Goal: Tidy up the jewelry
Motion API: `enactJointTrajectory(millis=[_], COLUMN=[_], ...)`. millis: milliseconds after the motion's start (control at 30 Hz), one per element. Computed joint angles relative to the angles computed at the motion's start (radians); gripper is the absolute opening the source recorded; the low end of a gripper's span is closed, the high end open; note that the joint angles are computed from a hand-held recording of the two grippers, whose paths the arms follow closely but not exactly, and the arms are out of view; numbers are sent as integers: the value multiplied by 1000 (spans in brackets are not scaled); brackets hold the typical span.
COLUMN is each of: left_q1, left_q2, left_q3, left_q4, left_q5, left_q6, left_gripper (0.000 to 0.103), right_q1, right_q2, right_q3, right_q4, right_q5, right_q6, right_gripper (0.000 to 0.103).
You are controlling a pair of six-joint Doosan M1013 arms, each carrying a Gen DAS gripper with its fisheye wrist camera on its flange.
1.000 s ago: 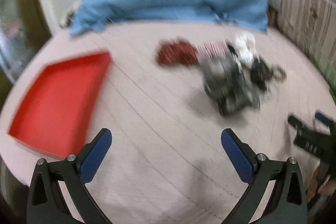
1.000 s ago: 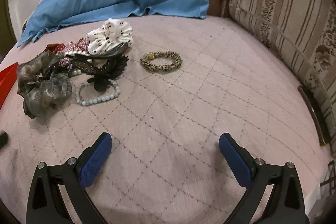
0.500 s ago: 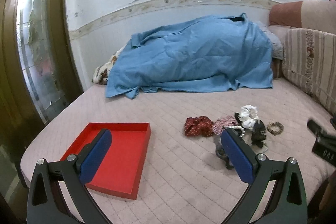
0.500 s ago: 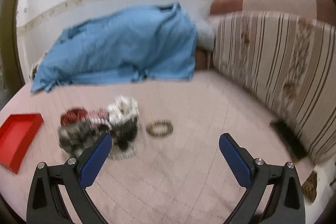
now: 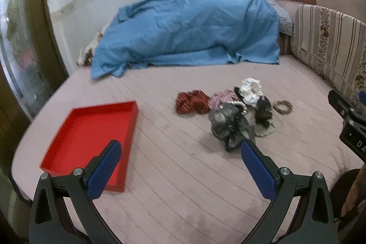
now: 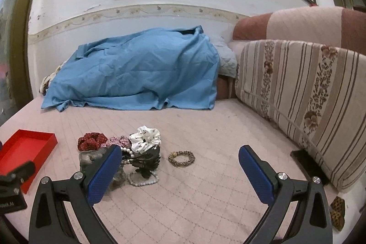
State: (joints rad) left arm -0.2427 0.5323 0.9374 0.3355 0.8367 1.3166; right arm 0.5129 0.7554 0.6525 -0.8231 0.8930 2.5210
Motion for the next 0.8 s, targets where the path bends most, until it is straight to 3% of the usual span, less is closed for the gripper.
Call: enactJointTrajectory(millis=[800], left_q1=[24], left_q2=[66], left_q3=[-81], left_q4=[-143], left_q5=[156], left_q6=[62], left_gripper=[103], right_q1=[-33], right_q2=[19], right_q3=[-24], right_q4=[247], right_q5=[40], right_q6=[-133], right_gripper=[102])
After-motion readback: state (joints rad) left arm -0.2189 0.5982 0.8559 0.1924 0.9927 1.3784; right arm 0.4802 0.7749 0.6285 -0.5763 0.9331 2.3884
